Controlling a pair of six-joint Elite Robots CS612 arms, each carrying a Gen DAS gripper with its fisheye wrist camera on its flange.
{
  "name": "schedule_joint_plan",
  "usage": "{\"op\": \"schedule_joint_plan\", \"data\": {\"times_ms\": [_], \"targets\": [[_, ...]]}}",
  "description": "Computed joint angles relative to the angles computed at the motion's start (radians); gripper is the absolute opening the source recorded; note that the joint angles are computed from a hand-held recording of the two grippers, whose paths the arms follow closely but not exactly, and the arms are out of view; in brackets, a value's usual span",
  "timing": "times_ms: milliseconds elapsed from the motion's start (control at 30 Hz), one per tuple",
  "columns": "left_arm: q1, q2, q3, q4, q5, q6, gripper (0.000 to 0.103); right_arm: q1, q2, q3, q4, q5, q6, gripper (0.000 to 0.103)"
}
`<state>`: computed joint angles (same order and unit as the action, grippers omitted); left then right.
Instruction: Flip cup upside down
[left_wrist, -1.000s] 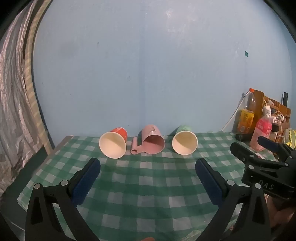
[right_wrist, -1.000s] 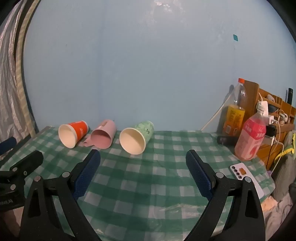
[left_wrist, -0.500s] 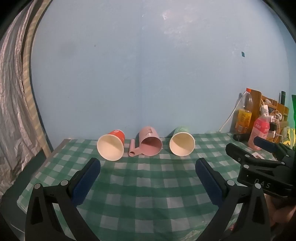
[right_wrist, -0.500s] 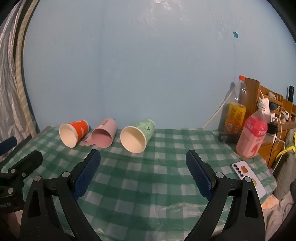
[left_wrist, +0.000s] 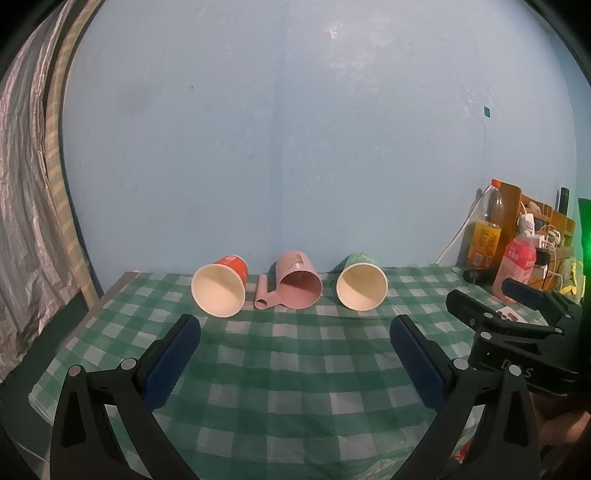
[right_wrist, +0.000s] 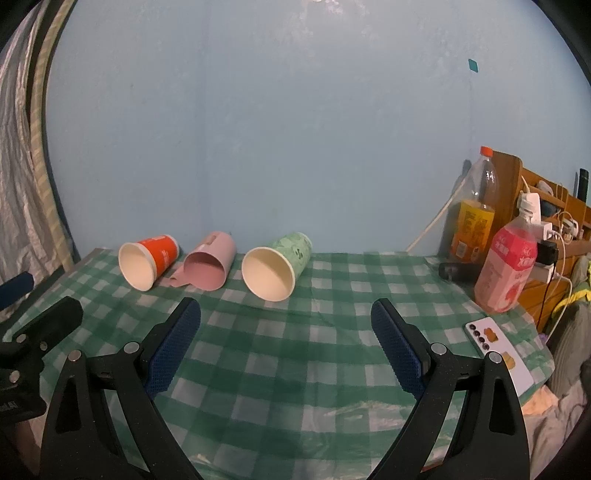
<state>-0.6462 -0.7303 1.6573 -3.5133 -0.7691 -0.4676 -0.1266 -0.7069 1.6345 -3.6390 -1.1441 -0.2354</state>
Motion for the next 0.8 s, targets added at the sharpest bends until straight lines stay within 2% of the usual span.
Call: {"op": "schedule_joint_plan", "data": {"times_ms": [800], "targets": [[0.006,-0.008,0.012,0.011,-0.040,-0.053,0.103,0.002,0.000,0.000,0.010,0.011,-0.002,0.093]]}}
